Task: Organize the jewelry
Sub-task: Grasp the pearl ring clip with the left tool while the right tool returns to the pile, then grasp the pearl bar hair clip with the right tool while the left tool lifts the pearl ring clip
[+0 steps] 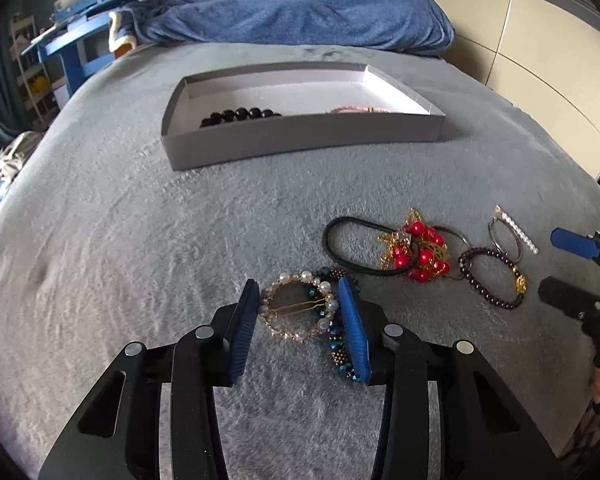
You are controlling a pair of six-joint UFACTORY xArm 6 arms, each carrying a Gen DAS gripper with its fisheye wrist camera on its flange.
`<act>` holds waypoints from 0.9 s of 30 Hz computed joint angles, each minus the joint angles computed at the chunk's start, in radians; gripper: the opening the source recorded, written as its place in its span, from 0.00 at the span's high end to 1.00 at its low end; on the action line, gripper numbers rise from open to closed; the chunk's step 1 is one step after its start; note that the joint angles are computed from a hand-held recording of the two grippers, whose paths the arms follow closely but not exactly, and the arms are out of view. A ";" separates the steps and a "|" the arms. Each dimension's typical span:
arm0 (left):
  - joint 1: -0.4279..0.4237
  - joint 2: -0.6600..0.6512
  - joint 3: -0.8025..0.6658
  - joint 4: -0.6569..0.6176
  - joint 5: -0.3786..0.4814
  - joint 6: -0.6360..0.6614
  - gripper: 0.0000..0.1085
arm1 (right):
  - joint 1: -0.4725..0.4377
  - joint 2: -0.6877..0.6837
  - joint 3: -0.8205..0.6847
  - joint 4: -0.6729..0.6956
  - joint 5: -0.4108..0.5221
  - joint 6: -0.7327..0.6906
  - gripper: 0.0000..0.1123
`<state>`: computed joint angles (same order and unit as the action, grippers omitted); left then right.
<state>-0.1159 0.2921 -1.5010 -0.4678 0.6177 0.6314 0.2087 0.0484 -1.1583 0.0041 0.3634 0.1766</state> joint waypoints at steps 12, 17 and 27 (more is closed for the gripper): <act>0.063 0.011 -0.051 -0.027 -0.010 -0.119 0.61 | -0.058 0.005 -0.011 -0.126 0.034 0.197 0.27; 0.064 0.026 -0.057 0.033 0.006 -0.163 0.61 | -0.065 0.023 -0.034 -0.160 0.106 0.213 0.50; 0.063 0.048 -0.064 0.065 0.045 -0.169 0.59 | -0.066 0.057 -0.062 -0.215 0.114 0.211 0.67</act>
<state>-0.0533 0.3399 -1.5645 -0.4033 0.6626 0.4621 0.1426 0.1051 -1.2205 -0.2110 0.4770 0.3878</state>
